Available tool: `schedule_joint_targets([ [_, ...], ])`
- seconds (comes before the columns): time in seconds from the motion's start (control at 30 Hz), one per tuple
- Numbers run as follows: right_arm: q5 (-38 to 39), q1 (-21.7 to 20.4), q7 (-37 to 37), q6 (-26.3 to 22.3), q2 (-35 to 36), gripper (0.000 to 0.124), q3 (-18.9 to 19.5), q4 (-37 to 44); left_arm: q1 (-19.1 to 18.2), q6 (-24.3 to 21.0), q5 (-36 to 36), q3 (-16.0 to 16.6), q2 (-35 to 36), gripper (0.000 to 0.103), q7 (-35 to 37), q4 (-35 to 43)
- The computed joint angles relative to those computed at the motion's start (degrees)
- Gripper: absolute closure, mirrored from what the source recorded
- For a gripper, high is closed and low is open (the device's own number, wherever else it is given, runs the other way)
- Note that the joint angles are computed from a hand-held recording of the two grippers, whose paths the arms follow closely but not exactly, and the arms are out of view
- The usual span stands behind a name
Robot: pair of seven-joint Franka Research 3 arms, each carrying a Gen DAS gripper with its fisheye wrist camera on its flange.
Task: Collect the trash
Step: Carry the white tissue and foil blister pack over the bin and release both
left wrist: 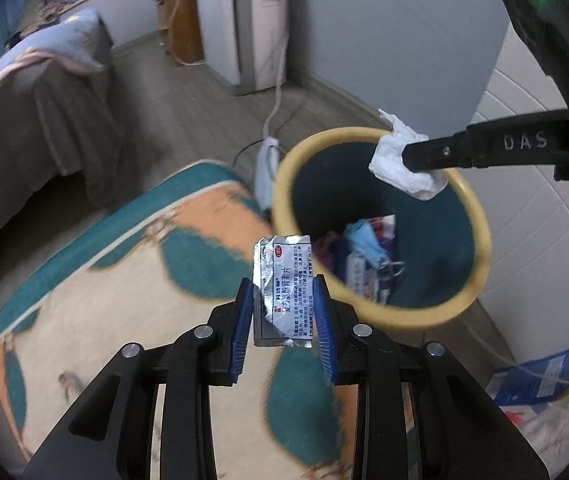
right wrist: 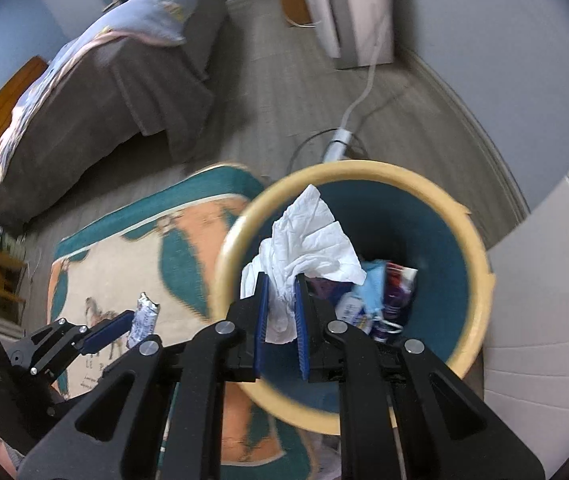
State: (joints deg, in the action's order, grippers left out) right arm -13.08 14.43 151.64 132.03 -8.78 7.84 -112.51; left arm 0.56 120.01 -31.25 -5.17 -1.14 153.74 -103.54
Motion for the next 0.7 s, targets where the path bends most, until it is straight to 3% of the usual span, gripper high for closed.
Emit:
schedule_joint_targets([
  [0.23,2.43,-2.50,1.91,0.66,-5.18,0.112,-0.70,-7.38,-2.62,0.82,-0.09,-1.65,-0.87,0.072,0.86,-2.08],
  [0.7,4.43,-5.09,3.78,-0.40,-7.19,0.110,-0.24,-11.28,-6.36,6.89,2.33,-4.28,2.56,0.070,-1.71,-1.15],
])
